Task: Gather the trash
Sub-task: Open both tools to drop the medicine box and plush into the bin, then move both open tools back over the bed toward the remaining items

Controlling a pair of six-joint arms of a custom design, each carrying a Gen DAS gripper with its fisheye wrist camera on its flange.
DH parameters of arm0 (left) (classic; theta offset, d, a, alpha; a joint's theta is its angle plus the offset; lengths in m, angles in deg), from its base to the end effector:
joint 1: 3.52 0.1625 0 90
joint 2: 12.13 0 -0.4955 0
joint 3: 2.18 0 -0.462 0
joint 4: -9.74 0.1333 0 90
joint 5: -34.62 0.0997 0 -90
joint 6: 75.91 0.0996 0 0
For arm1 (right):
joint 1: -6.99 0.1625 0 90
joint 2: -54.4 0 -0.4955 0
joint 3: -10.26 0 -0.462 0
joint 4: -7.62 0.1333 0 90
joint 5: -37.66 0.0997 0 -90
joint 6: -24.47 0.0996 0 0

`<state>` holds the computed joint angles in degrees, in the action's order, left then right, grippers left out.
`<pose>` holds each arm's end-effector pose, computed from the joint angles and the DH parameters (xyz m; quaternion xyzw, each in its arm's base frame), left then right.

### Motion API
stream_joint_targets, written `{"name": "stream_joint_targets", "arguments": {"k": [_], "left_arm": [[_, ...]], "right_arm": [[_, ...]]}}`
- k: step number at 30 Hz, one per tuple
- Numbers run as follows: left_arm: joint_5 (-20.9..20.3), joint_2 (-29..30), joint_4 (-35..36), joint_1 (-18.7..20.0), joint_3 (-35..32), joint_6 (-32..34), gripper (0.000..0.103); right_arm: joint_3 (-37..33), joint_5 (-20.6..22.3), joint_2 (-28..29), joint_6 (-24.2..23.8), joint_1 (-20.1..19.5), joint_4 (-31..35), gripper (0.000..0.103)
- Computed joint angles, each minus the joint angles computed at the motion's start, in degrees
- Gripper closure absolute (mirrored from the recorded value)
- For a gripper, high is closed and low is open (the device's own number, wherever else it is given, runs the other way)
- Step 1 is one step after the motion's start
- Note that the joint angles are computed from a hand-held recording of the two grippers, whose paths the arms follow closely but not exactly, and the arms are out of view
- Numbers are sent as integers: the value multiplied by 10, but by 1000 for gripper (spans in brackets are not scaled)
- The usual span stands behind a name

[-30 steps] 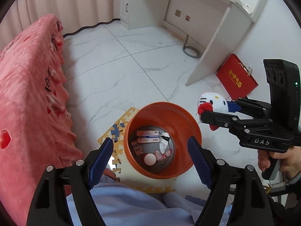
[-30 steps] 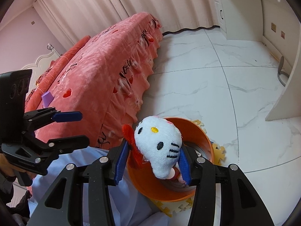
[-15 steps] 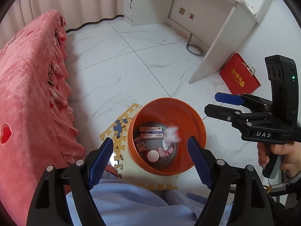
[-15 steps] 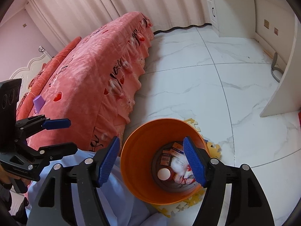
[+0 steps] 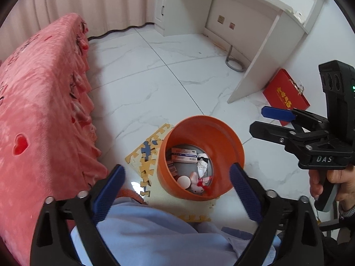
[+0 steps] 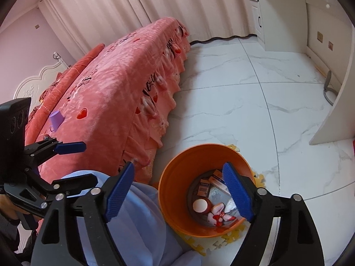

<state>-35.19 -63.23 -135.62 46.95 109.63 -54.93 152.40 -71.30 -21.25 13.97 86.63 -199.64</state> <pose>-0.2702 -0.5909 0.0428 0.5026 0.8454 0.0171 0.1802 0.0196 -0.4541 0.2365 -0.0695 -0.8912 0.3889 0.2229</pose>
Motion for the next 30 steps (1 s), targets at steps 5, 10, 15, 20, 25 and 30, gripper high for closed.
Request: {"name": "stream_joint_targets", "arguments": {"k": [5, 10, 15, 20, 25, 30], "left_arm": [[1, -36, -9, 3, 19, -12, 7], [18, -83, -19, 8, 44, -30, 6], [40, -138, -26, 21, 66, -56, 6], [71, -190, -34, 41, 84, -82, 6], [103, -232, -28, 67, 89, -104, 6], [124, -261, -28, 89, 84, -121, 6]], "right_arm": [[-2, -13, -1, -1, 34, 15, 14], [-17, -9, 17, -7, 76, 39, 8], [-48, -5, 53, -19, 128, 66, 8], [-90, -7, 97, -32, 173, 100, 8], [-147, 1, 147, -45, 211, 142, 8], [-214, 16, 201, -60, 244, 178, 8]]}}
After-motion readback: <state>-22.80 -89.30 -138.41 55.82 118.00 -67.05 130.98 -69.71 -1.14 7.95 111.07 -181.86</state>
